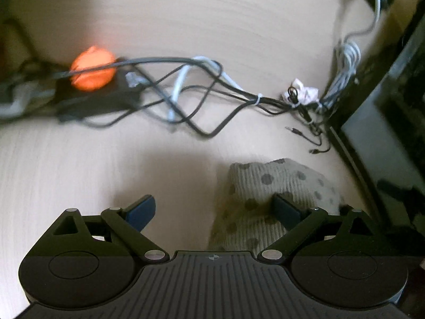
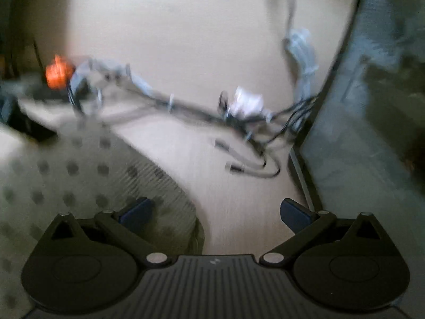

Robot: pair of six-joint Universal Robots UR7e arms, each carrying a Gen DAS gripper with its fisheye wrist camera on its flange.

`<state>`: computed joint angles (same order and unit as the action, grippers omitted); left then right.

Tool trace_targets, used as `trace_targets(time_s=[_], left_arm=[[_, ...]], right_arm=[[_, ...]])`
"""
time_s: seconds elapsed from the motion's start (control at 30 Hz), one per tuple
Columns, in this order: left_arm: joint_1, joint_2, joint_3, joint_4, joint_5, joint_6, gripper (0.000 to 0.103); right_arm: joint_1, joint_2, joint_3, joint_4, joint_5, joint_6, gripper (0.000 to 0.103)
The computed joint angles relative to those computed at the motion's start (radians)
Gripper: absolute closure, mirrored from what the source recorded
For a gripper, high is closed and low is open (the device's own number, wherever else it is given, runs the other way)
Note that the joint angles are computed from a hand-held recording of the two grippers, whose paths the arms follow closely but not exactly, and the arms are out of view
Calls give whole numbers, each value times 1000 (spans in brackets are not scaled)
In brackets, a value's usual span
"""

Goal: Fold clothes

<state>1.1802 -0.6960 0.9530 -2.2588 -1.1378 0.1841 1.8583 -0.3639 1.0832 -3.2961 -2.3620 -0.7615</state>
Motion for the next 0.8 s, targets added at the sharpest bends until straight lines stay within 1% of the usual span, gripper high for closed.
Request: trace_targets(time_s=[0.03,0.1,0.17,0.2,0.23,0.27,0.3,0.33,0.37,0.43,0.5,0.53,0.57,0.6,0.7,0.77,0.8], left_arm=[[-8,12,-7,-2,25,15,2],[-19,28,-12,-10,62,37,2],[-19,9,18,-40,48,39,2],[-18,-3,35,-56,37,38,3],[-15,-24,56,-59,10,18,3],[-6,-52,81,-47,-43,-12,3],[3,-80,109,-31,-102,-36,3],[12,-107,137,-16,-160,-57,3],[18,-137,177,-8,-201,-68,3],[16,-198,279,-36,-235,-59,3],[14,-250,368,-59,-293,-49,3],[10,-273,407,-70,-318,-49,3],[5,-295,445,-81,-337,-52,3],[-1,-314,479,-84,-357,-49,3],[-13,-356,541,-68,-401,-35,3],[-11,-375,556,-43,-439,-17,3],[-10,-383,558,-33,-454,-6,3]], right_arm=[[-4,11,-12,-16,3,-23,0],[-4,5,-12,-9,7,-38,0],[-1,-32,29,5,24,16,0],[2,-67,76,14,49,68,0],[5,-107,129,23,82,127,0],[7,-142,183,19,110,167,0],[8,-176,235,11,138,200,0],[14,-195,277,-12,140,205,0],[20,-208,314,-40,131,200,0],[32,-206,355,-67,71,162,0],[36,-186,369,-71,0,127,0],[37,-176,373,-94,-17,121,0],[38,-166,377,-127,-25,117,0],[40,-162,373,-123,-36,136,0],[49,-157,350,-59,-63,212,0],[54,-151,349,-60,-57,204,0],[52,-155,359,-60,-33,190,0]])
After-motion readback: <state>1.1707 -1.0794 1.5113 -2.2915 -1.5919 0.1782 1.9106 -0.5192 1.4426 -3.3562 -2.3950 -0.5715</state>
